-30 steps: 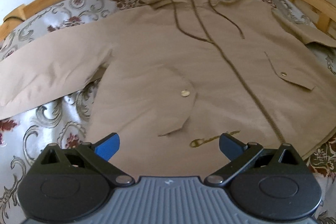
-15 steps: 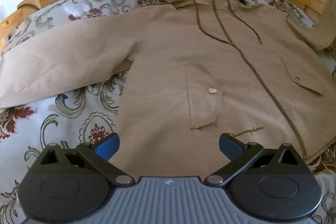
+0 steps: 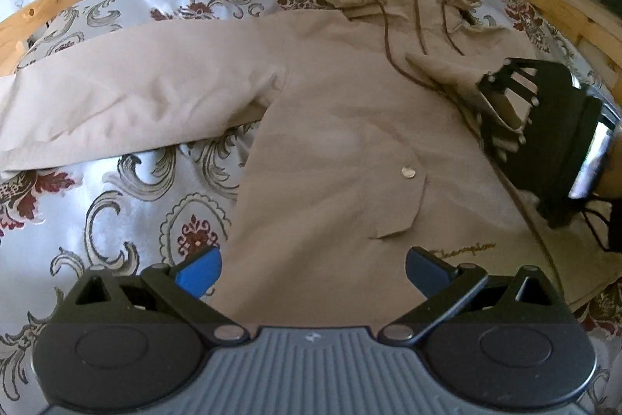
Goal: Fold large clothes
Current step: 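Fold the held sleeve across the jacket front with the right gripper, release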
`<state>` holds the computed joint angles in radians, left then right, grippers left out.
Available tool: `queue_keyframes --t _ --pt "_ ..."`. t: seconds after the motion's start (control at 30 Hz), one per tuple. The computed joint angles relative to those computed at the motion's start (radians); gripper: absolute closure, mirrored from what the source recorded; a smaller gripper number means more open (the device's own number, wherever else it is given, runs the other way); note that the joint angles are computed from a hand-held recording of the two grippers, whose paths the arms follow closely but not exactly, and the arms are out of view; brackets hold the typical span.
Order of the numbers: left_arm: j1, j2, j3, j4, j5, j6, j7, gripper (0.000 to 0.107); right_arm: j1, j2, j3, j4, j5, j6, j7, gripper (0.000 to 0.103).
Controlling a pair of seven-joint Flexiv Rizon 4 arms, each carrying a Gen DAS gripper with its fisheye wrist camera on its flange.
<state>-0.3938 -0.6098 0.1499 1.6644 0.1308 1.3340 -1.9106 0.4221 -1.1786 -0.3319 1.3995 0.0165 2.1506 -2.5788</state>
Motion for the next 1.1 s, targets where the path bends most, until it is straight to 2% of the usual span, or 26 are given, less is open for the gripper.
queue_keyframes --t 0.03,0.07,0.1,0.13,0.2,0.23,0.3,0.33,0.37,0.4,0.43,0.47,0.5,0.53,0.57,0.6,0.63,0.67,0.7,0.77,0.83,0.87,0.9,1.0,1.1 --pt "-0.001 0.0 0.002 0.002 0.0 -0.001 -0.003 0.004 -0.022 0.039 0.043 0.046 -0.032 -0.021 0.021 0.066" --pt "0.0 0.001 0.002 0.004 -0.001 0.0 -0.006 0.004 -0.053 0.072 0.103 0.078 -0.049 -0.039 0.028 0.044" --pt "0.006 0.001 -0.003 0.007 -0.004 0.005 -0.004 0.004 -0.1 0.118 0.184 0.112 -0.053 -0.076 0.049 0.03" --pt "0.009 0.002 -0.006 0.01 -0.006 0.01 -0.004 0.004 -0.152 0.153 0.266 0.127 -0.038 -0.12 0.049 0.028" --pt "0.013 0.001 -0.01 0.013 -0.011 0.019 0.0 0.004 -0.274 0.227 0.429 0.162 -0.054 -0.242 0.151 0.026" --pt "0.013 0.0 -0.01 0.013 -0.013 0.022 0.001 0.004 -0.327 0.249 0.51 0.154 -0.004 -0.311 0.154 0.023" --pt "0.015 0.001 -0.013 0.017 -0.019 0.031 0.003 0.004 -0.434 0.291 0.673 0.084 0.225 -0.528 0.128 0.019" --pt "0.015 0.001 -0.016 0.019 -0.023 0.033 0.005 0.004 -0.504 0.292 0.751 0.049 0.278 -0.626 0.179 0.019" --pt "0.015 0.001 -0.017 0.02 -0.027 0.035 0.007 0.004 -0.574 0.275 0.827 0.006 0.296 -0.709 0.295 0.019" --pt "0.014 0.001 -0.018 0.021 -0.03 0.036 0.007 0.004 -0.621 0.25 0.881 -0.01 0.249 -0.728 0.432 0.019" --pt "0.011 0.001 -0.017 0.023 -0.031 0.037 0.007 0.004 -0.646 0.229 0.906 -0.025 0.228 -0.725 0.585 0.019" --pt "0.004 -0.001 -0.012 0.023 -0.031 0.039 0.002 0.004 -0.644 0.218 0.898 -0.037 0.236 -0.696 0.703 0.02" --pt "-0.005 -0.004 -0.004 0.019 -0.029 0.037 -0.005 0.004 -0.617 0.219 0.858 -0.032 0.231 -0.645 0.79 0.022" --pt "-0.017 -0.009 0.008 0.01 -0.027 0.03 -0.016 0.004 -0.571 0.216 0.785 -0.014 0.162 -0.57 0.927 0.023" --pt "-0.032 -0.017 0.022 -0.003 -0.023 0.023 -0.033 0.004 -0.524 0.213 0.703 -0.001 0.067 -0.537 1.056 0.024" --pt "-0.042 -0.025 0.03 -0.015 -0.02 0.026 -0.051 0.004 -0.487 0.208 0.646 -0.009 0.022 -0.538 1.12 0.03" --pt "-0.039 -0.03 0.024 -0.019 -0.023 0.036 -0.057 0.004 -0.453 0.198 0.606 -0.036 0.035 -0.56 1.12 0.034" --pt "-0.03 -0.035 0.008 -0.022 -0.032 0.045 -0.057 0.004 -0.433 0.183 0.583 -0.059 0.012 -0.581 1.14 0.042" --pt "-0.021 -0.037 -0.007 -0.023 -0.042 0.05 -0.052 0.004 -0.419 0.178 0.561 -0.066 -0.007 -0.601 1.159 0.058" --pt "-0.008 -0.039 -0.031 -0.023 -0.056 0.057 -0.033 0.004 -0.382 0.169 0.51 -0.086 -0.04 -0.65 1.231 0.077" --pt "-0.017 -0.038 -0.019 -0.02 -0.052 0.063 -0.024 0.004 -0.395 0.151 0.536 -0.122 -0.04 -0.666 1.255 0.098" --pt "-0.03 -0.038 -0.002 -0.019 -0.044 0.065 -0.027 0.004 -0.388 0.153 0.528 -0.117 -0.043 -0.647 1.268 0.103" --pt "-0.041 -0.039 0.013 -0.02 -0.037 0.063 -0.031 0.004 -0.393 0.158 0.542 -0.104 -0.052 -0.606 1.258 0.103" --pt "-0.052 -0.04 0.029 -0.022 -0.027 0.043 -0.035 0.004 -0.446 0.15 0.68 -0.085 -0.157 -0.467 1.112 0.103" --pt "-0.052 -0.038 0.029 -0.023 -0.022 0.027 -0.041 0.004 -0.53 0.115 0.876 -0.074 -0.348 -0.446 1.001 0.103"
